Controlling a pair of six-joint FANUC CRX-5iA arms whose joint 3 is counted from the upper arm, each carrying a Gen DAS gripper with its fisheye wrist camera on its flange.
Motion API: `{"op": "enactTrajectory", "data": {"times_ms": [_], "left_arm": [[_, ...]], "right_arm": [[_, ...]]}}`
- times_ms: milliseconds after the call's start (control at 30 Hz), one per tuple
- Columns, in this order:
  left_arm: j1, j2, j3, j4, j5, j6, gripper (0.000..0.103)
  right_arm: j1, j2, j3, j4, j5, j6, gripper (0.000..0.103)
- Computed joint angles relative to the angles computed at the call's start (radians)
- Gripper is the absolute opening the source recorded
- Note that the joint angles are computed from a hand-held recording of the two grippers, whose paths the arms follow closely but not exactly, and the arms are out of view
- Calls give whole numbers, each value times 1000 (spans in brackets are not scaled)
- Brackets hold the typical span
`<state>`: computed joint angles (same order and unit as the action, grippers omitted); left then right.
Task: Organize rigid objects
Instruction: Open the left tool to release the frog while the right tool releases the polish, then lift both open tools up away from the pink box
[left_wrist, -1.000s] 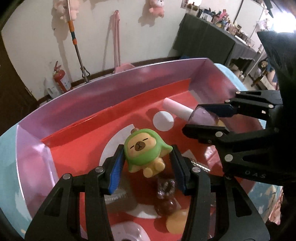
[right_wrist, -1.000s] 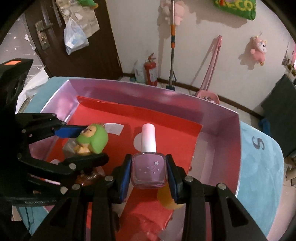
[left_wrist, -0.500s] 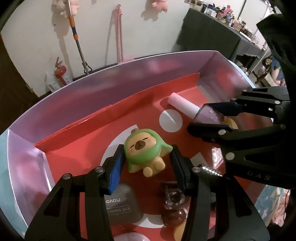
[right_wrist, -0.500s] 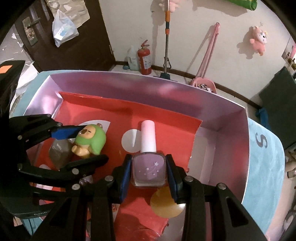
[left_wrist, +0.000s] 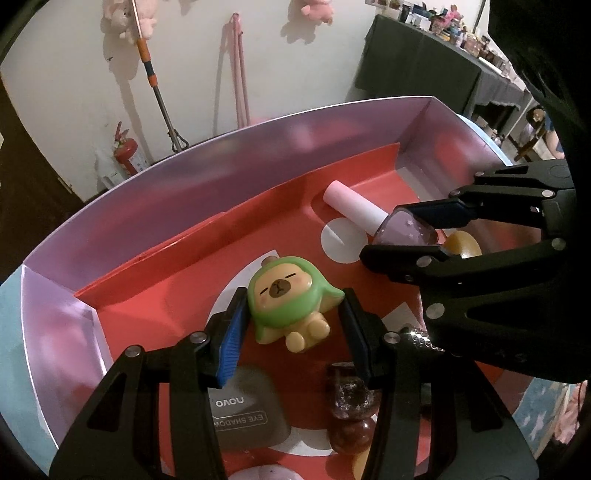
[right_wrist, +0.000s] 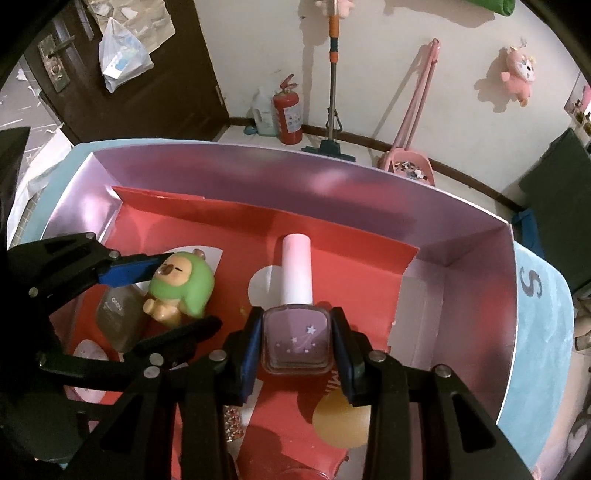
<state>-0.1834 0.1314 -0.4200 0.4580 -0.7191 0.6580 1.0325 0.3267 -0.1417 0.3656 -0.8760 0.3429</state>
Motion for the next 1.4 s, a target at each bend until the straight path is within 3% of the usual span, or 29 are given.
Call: {"op": "enactTrajectory", "data": {"times_ms": [500,900,1033,1400], "left_arm": [[-8,-15,-22,7,25,0,48],[21,-66,-84,150,55,-90,59],[34,-123,-140,219,88,-135,66],[83,-376,-338,397,141,-245,78]], "right_arm": [[5,18,22,5,-23,-3,39],[14,-31,-18,47,-1,-53,48],[30,-66,-42,90,-3,-103,50],[166,-159,-106,300,-82,-326,76]]}}
